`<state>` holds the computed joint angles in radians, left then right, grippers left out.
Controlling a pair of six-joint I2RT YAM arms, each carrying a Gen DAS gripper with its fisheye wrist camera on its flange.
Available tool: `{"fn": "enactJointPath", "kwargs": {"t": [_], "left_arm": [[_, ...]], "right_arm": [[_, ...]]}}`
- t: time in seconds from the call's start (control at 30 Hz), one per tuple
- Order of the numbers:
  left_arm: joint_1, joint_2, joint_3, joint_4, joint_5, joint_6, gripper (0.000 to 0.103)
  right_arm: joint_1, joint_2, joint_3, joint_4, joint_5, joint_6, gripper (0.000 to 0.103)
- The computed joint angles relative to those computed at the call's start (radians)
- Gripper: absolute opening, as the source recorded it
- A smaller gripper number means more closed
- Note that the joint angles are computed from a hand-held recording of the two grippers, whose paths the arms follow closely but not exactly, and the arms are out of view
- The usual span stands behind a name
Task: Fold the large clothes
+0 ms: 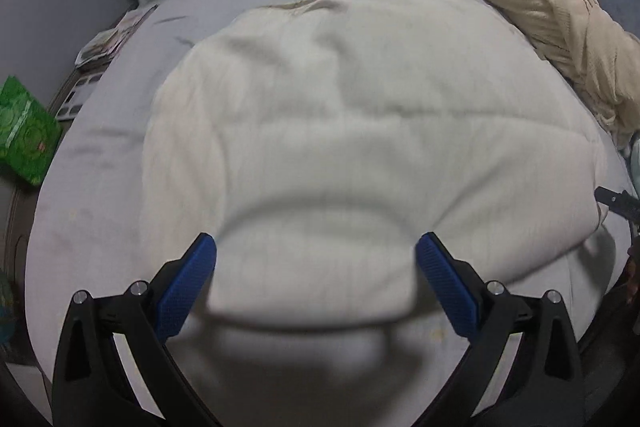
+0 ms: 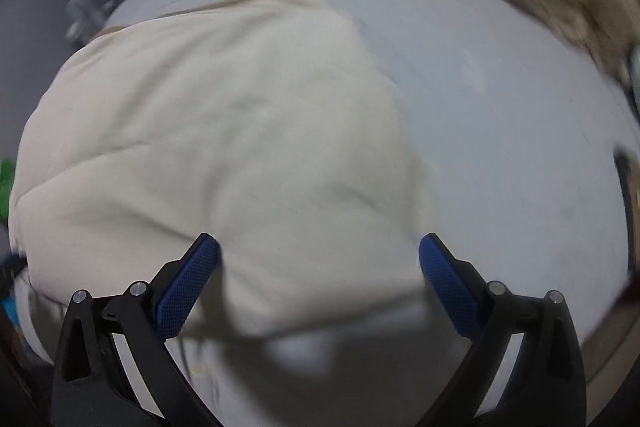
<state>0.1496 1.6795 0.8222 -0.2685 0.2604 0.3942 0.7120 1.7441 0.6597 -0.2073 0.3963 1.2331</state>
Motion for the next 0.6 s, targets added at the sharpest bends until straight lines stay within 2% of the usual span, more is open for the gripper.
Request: {"fn": "enactJointPath", "kwargs": {"t": [0.13, 0.27, 0.47, 0.6], "left_arm": [[0.054, -0.085, -0.064, -0.018, 0.063, -0.022, 0.096], [0.082, -0.201, -0.166, -0.01, 0.139, -0.053, 0.096], [-0.017, -0.398, -0.348, 0.099, 0.057, -0.074, 0.096], [-0.076, -0.459, -0.414, 0.115, 0.008, -0.113, 0.096]], "right_arm": [[0.151, -0.05, 0.038, -0.102, 0.187, 0.068, 0.096], [0.305, -0.002, 0.117, -0.152, 0.323, 0.119, 0.096], [0.436, 0.146, 0.279, -0.232, 0.386, 0.115, 0.096], [0.484, 0.203, 0.288, -0.209, 0.384, 0.135, 0.096]]}}
